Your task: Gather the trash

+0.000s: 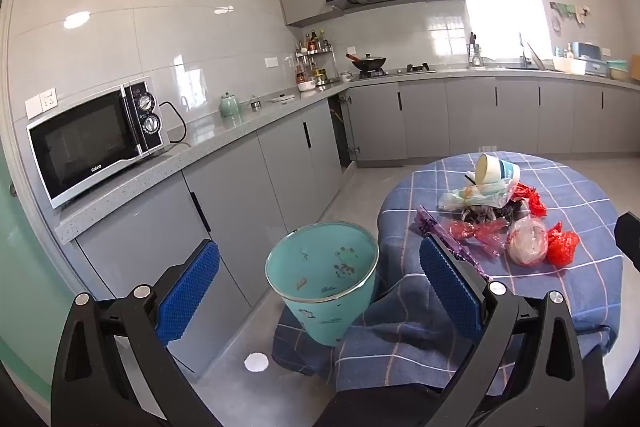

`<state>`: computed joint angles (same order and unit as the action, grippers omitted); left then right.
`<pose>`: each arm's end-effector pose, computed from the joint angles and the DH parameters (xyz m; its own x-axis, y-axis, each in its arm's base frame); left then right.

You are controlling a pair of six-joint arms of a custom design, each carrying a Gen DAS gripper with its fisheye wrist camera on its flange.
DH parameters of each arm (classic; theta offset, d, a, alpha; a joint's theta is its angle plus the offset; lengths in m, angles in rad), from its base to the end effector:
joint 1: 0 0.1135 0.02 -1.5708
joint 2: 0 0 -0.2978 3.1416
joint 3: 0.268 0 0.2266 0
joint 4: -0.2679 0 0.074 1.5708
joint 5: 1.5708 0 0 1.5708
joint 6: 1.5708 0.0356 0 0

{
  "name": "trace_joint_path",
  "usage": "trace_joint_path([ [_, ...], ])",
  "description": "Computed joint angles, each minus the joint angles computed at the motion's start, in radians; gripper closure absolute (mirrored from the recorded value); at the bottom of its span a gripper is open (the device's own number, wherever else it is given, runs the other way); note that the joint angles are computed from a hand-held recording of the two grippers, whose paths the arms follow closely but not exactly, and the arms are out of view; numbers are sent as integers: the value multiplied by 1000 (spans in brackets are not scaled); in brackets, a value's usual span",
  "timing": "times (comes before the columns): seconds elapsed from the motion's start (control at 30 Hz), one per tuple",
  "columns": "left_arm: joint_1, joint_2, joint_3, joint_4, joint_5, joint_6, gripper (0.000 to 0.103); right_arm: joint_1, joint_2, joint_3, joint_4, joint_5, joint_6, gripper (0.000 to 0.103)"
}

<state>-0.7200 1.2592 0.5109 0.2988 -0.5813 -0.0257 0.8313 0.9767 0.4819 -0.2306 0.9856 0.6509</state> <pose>0.1806 -0.1324 0.2472 -0.3311 0.2618 -0.9065 0.1708 0.9615 0.2153 0.1191 0.0865 0.2472 -0.3482 0.1149 -0.9304 0.2807 0.9597 0.0135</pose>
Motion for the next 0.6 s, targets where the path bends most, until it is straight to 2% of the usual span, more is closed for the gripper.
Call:
trace_joint_path([
  [0.27, -12, 27, 13, 9, -22, 5, 4, 3, -7, -2, 5, 5, -2, 5],
  [0.43, 2, 12, -14, 44, -8, 16, 4, -8, -11, -6, 19, -3, -16, 5],
  [0.6, 19, -2, -12, 36, 8, 22, 4, -11, -8, -13, 33, -4, -19, 5],
])
